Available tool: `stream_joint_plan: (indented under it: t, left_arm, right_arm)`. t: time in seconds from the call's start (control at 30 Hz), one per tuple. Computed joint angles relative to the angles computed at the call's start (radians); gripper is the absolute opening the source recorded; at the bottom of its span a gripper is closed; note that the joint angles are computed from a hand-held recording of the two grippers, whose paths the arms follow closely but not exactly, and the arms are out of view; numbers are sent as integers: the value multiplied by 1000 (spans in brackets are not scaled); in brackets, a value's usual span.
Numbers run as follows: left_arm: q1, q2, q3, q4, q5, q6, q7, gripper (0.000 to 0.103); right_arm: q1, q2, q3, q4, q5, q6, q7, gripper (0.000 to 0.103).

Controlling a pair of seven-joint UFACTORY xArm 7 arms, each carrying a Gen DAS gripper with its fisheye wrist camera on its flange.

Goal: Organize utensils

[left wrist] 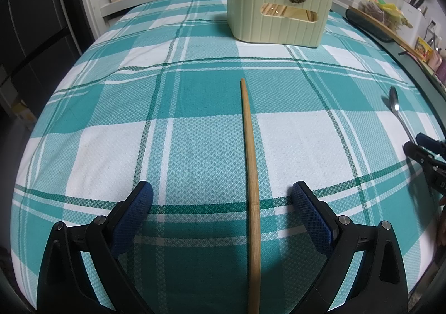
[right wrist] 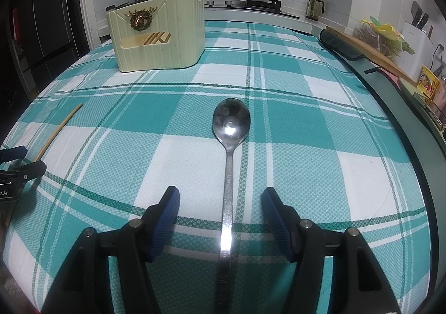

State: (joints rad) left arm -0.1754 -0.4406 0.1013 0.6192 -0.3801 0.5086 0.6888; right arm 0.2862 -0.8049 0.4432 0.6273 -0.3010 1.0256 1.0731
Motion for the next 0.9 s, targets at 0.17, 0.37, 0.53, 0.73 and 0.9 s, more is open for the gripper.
stream_joint_plan:
  t: [0.17,0.37,0.53,0.73,0.9]
  left_arm:
    - [1,-1,-1,-1,0,0,0,99]
    - [1,-1,-1,-1,-1,-1,1,99]
    - [-5,43,37,88,-20,142,61,98]
    - [44,146,-11,217,-25,257,94,95]
    - [53,190,-83,263,65,239,39,74]
  right_arm:
    - [1,0,-1,0,-1,0,1,63]
    - [1,0,-1,0,-1,0,1,63]
    - [13,-8,-19,-5,11,-3,-17,63]
    - [38,-7,-90,2,80,-4,-122,63]
    - [-30,99,-118,64,70,-23,-178,65]
